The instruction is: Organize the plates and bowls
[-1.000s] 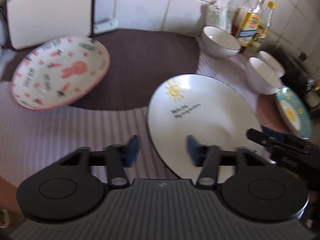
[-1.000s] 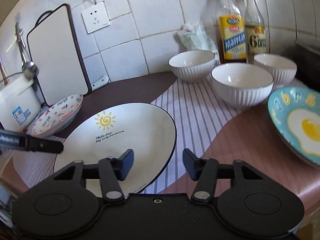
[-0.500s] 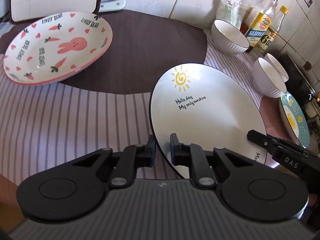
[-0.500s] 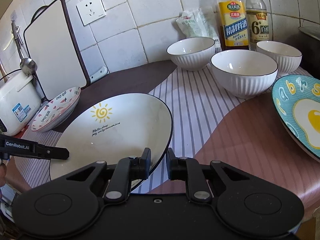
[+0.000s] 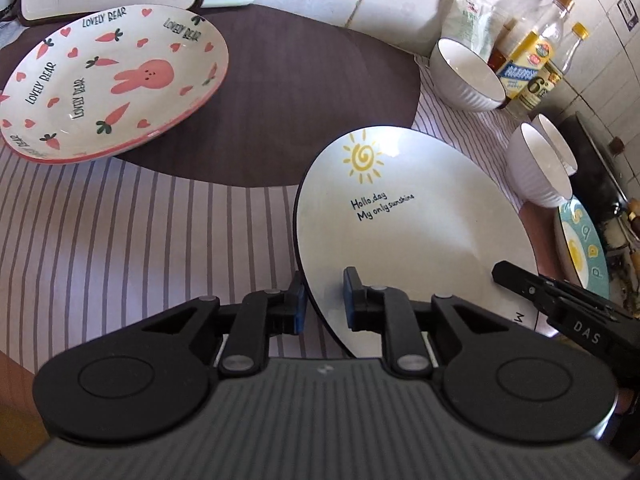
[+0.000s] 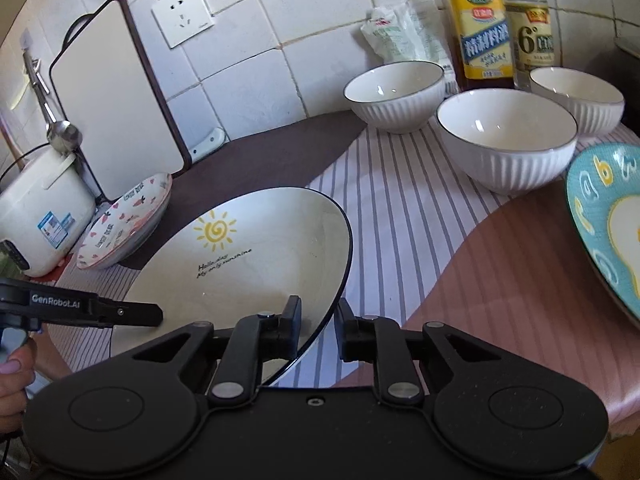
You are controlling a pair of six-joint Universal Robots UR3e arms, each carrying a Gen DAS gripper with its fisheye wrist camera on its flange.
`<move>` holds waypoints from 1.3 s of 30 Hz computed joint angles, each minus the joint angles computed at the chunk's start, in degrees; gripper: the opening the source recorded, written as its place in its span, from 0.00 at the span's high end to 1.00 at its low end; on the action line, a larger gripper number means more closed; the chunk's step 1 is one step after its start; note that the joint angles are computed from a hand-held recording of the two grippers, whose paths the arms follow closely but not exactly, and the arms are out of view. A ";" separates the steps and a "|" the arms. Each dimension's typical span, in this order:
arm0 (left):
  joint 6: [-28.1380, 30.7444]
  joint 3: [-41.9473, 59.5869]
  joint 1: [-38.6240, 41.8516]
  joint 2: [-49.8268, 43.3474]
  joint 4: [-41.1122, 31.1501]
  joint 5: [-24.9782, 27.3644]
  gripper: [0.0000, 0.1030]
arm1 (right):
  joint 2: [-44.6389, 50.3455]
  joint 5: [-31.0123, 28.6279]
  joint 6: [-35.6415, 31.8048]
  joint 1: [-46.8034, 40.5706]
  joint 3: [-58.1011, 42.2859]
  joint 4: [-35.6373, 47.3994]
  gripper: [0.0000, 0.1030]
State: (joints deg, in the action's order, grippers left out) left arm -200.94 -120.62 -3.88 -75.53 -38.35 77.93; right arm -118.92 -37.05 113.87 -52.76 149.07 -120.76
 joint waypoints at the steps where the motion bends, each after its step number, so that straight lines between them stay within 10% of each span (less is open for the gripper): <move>1: -0.26 0.39 -0.35 0.12 -0.15 0.72 0.84 | 0.06 0.41 -0.50 -0.08 -0.55 1.06 0.79; 10: 1.12 9.08 -2.22 -3.70 -0.01 7.95 0.84 | 7.43 2.52 6.28 6.41 -6.47 -6.80 0.77; 23: 3.15 20.34 3.44 -20.04 4.15 5.56 0.83 | 41.49 -2.11 28.72 24.64 -25.21 -43.08 0.77; 39: 7.21 34.92 1.23 -31.55 -4.43 10.29 0.79 | 53.38 -10.00 37.67 31.38 -34.78 -51.33 0.72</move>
State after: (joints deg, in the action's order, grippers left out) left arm -193.74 -85.70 -2.65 -107.08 -42.77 88.21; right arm -65.54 -47.05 151.54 -21.37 114.30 -172.09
